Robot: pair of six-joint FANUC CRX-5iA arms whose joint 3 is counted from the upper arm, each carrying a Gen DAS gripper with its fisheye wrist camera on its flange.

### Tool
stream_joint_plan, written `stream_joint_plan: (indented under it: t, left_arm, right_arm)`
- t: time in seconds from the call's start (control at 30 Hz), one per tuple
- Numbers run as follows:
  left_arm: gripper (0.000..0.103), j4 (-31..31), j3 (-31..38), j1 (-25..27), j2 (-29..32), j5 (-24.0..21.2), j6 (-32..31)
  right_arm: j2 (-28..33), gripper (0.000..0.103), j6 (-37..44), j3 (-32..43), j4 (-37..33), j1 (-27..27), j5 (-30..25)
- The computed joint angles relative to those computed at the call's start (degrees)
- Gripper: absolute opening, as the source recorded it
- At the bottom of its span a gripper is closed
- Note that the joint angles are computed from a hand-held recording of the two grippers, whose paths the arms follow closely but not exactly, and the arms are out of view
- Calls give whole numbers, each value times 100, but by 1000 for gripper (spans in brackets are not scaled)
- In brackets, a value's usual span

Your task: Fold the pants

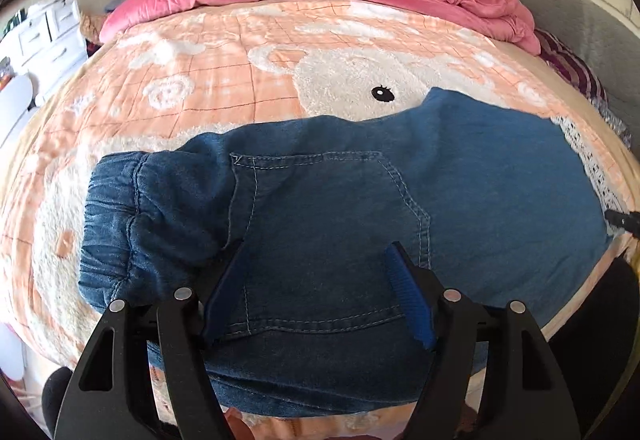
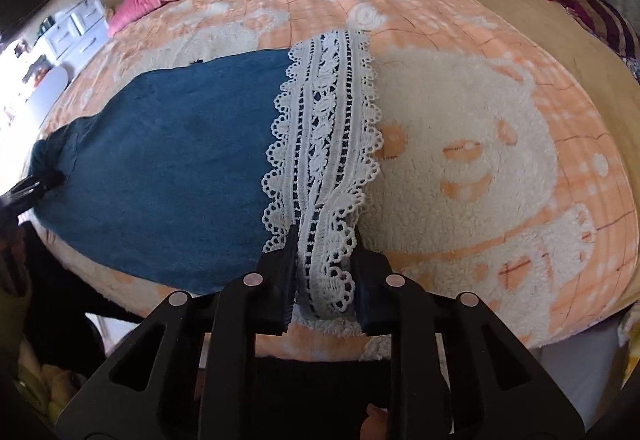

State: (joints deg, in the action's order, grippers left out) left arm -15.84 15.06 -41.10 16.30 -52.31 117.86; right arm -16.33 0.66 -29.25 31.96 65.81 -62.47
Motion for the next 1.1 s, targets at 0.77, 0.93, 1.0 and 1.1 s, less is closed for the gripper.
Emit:
stream_joint_plan:
  t: [0.77,0.93,1.0,1.1]
  left_arm:
    - [84,-13,-60,-169,-211,20,-282]
    - [89,-29,32,-290,-252,3,-335]
    - [90,19,89,-331,-233,29,-386]
    - [92,144,263,-402,-113,47,-592]
  right_arm:
    - [-192,79,-2246,-100,1083,1191,-1446]
    - [19,83,-2151,0,1148,1143,-1200]
    - [80,84,-2101,28,1156,1119,-1144]
    - [102,87,-2114,14,1199,1094,-1071]
